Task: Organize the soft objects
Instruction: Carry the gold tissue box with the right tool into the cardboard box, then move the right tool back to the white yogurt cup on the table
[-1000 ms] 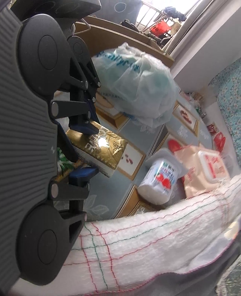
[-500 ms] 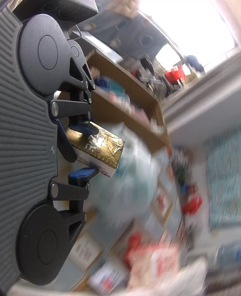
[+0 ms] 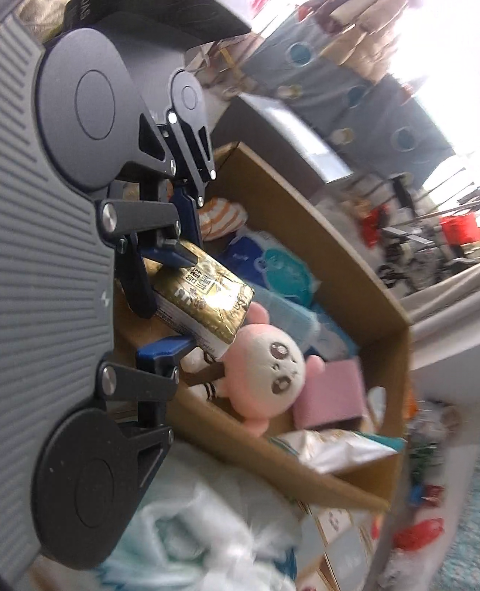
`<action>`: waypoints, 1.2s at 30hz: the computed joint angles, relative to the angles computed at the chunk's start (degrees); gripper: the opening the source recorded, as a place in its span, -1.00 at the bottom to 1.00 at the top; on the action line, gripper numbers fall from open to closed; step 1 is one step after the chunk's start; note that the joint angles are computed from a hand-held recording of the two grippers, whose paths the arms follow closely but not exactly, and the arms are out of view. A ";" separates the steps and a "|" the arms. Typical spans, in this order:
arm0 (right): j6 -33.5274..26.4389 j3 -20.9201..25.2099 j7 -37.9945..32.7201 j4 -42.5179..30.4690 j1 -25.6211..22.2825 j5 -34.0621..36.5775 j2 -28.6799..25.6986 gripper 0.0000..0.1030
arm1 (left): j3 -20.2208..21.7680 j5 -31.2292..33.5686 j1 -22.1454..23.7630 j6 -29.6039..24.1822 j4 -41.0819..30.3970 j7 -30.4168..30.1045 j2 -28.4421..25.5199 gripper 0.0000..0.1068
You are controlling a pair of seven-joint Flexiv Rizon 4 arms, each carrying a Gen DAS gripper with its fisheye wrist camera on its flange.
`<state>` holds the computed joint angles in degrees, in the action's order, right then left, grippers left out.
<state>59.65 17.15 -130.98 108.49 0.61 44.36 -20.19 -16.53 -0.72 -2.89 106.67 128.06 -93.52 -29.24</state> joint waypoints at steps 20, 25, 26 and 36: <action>8.22 9.82 1.32 -1.70 -7.28 -7.49 -5.86 -0.20 | 3.41 -5.05 -2.76 -2.02 -1.37 0.55 -1.53 0.28; 1.20 12.45 -11.48 -1.43 -18.43 8.67 0.45 -0.02 | 10.44 -5.46 -12.05 6.74 1.07 0.09 0.52 0.53; -0.38 12.18 -13.87 -0.93 -20.70 11.64 2.16 0.04 | 10.82 -5.37 -13.09 8.07 1.52 0.38 0.97 0.61; -2.32 -1.94 -24.07 4.37 -32.20 25.50 12.10 0.31 | 3.95 0.74 -17.81 12.01 -3.76 6.72 -2.09 0.78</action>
